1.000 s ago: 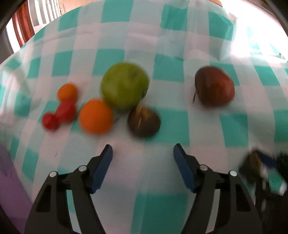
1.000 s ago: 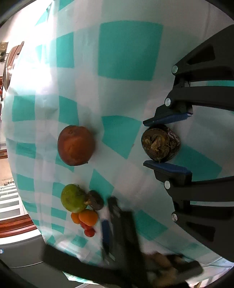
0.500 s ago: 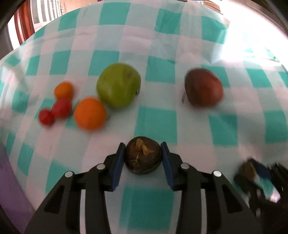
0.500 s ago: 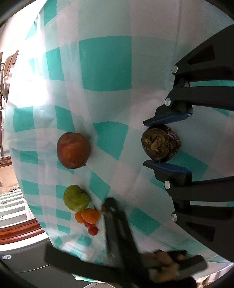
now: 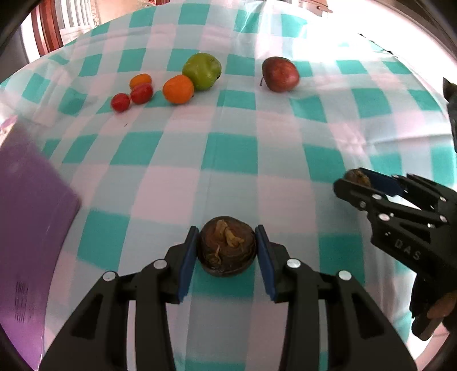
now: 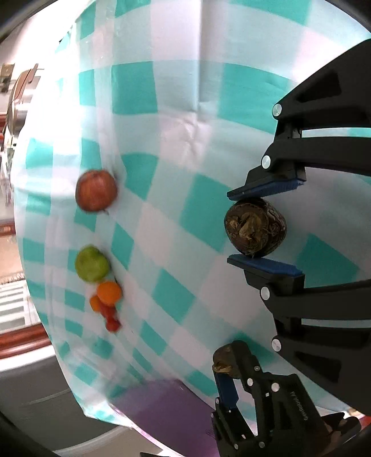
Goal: Organize fruits
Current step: 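Carry both held mangosteens over the white box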
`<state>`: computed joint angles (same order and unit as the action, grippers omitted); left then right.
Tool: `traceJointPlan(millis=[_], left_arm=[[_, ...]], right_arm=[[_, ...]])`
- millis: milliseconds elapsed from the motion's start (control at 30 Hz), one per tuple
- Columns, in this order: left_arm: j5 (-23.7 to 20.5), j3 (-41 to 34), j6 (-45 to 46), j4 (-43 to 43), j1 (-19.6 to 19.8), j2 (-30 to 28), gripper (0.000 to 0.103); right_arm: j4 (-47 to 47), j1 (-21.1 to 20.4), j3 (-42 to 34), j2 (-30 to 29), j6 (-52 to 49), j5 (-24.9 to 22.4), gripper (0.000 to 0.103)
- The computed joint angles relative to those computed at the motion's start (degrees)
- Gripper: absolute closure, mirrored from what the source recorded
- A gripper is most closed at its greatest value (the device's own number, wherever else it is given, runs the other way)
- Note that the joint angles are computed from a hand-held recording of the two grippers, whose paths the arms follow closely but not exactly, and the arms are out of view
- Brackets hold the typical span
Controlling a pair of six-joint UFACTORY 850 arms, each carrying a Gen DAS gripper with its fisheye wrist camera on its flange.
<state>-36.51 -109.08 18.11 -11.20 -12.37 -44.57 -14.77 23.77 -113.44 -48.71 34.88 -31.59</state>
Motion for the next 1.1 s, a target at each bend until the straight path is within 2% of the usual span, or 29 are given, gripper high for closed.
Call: traceJointPlan(millis=[67,300,533,933,1100], left_arm=[[2.01,6.12,3.27,-2.02,0.72,4.32,0.063],[3.12,19.56,14.59,-9.61,4.34,15.84,0.063],[3.34,26.03,26.72,-15.54,8.97,22.73,0.063],[3.95,28.20,43.98,-29.45,17.52,28.24,0.063],[4.14,27.74,48.05,-34.72,21.17,28.98,0.063]], right_arm=[[0.01,1.16,1.23,1.31,0.02,-0.48,0.065],[2.94,4.96,4.82,5.64,2.55,-1.83,0.065],[3.25,9.72,4.99,7.20,7.02,-4.30,0.065],[-3.25,15.27,-8.33,2.13,13.04,-9.92,0.065],[-3.24,16.84,-19.91,-3.77,10.51,-14.35,0.065]])
